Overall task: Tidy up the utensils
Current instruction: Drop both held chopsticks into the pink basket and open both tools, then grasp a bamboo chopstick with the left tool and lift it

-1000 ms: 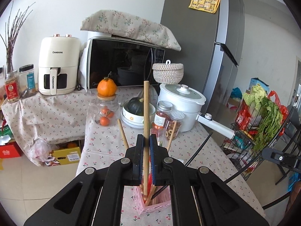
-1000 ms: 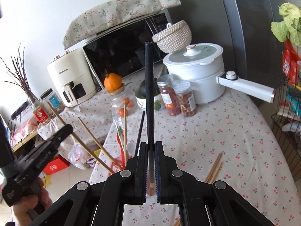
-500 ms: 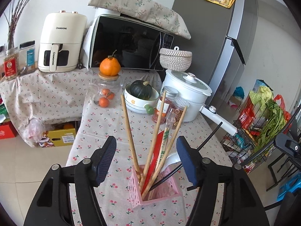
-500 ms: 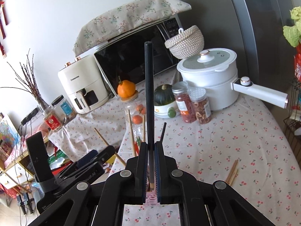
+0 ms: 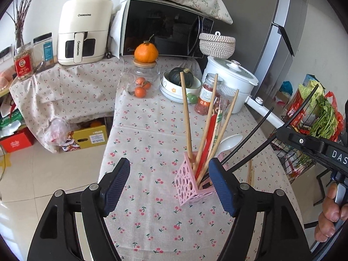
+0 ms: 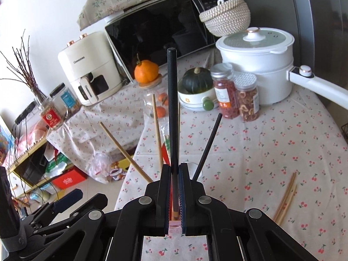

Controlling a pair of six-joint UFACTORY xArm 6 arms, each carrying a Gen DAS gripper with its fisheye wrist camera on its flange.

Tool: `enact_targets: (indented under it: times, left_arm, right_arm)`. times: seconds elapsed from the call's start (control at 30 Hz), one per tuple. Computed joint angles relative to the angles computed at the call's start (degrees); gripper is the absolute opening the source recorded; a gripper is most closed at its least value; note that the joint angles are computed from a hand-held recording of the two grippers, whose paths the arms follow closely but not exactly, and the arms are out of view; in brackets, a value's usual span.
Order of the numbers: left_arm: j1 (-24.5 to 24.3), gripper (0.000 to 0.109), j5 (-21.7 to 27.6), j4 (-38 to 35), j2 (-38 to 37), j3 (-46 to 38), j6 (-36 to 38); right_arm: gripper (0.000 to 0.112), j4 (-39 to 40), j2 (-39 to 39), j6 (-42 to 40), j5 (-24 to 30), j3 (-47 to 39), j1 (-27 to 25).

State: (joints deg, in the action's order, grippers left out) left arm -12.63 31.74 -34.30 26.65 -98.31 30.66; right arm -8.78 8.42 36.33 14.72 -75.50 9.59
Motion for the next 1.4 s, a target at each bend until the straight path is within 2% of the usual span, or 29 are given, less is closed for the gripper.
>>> enact_targets:
  times: [0.1,0.27,0.33,0.47,0.5,0.63,0.73,0.9,1.17,1.3,1.4]
  left_arm:
    - [0.2,0.078,1.4,3.1,0.0,0.0,-1.4]
    - [0.2,0.081,4.0,4.2,-0.8,0.7,-1.5]
    - [0.0,0.084,4.3,3.9,-1.6,1.6,-1.0]
    - [-0.6,0.087,3.9,5.0,-3.0,3.3,-1.4]
    - [-0.8,0.087,4.1,5.1,-3.3,3.5,-1.5]
    - [-1.6,0.089,5.0,6.5,-4.4,4.4,-2.7]
    - [-2.3,0.089,6.2,6.9,-4.9,4.9,-3.0]
    - [-4.2,0.090,7.5,7.6,-5.8,5.8,-2.9]
    - [-7.9,0.090,12.0,10.1,-5.4,5.4,-3.2]
    - [-9.4,0.089,14.5,4.3,-5.3,5.4,1.2]
    - [-11.0,0.085,17.4,4.2,-3.4,3.1,0.7]
  right_arm:
    - [0.007,1.6,2.1,-1.1,2.0,-2.1,0.3]
    - [0.017,5.0,2.5,-1.8,0.8,-1.8,-0.3]
    - [0.034,7.2,1.8,-2.7,-0.8,-0.9,-0.6]
    - [0.047,4.5,-1.6,0.6,-3.5,2.5,-1.7]
    - [0.054,3.4,-2.5,1.5,-3.7,3.3,-2.1]
    - [0.069,-4.5,-5.8,7.7,-1.8,6.2,-4.2]
    - [0.077,-5.2,-7.9,7.8,0.6,8.4,-5.4]
    - [0.084,-7.8,-10.9,7.6,6.5,11.9,-7.1]
    - [0.085,-4.0,-15.0,2.2,15.4,17.8,-10.3]
    - [0.086,-2.8,-16.7,0.8,17.4,20.7,-12.4]
    - [0.086,-1.9,-17.3,0.2,18.6,21.9,-14.2]
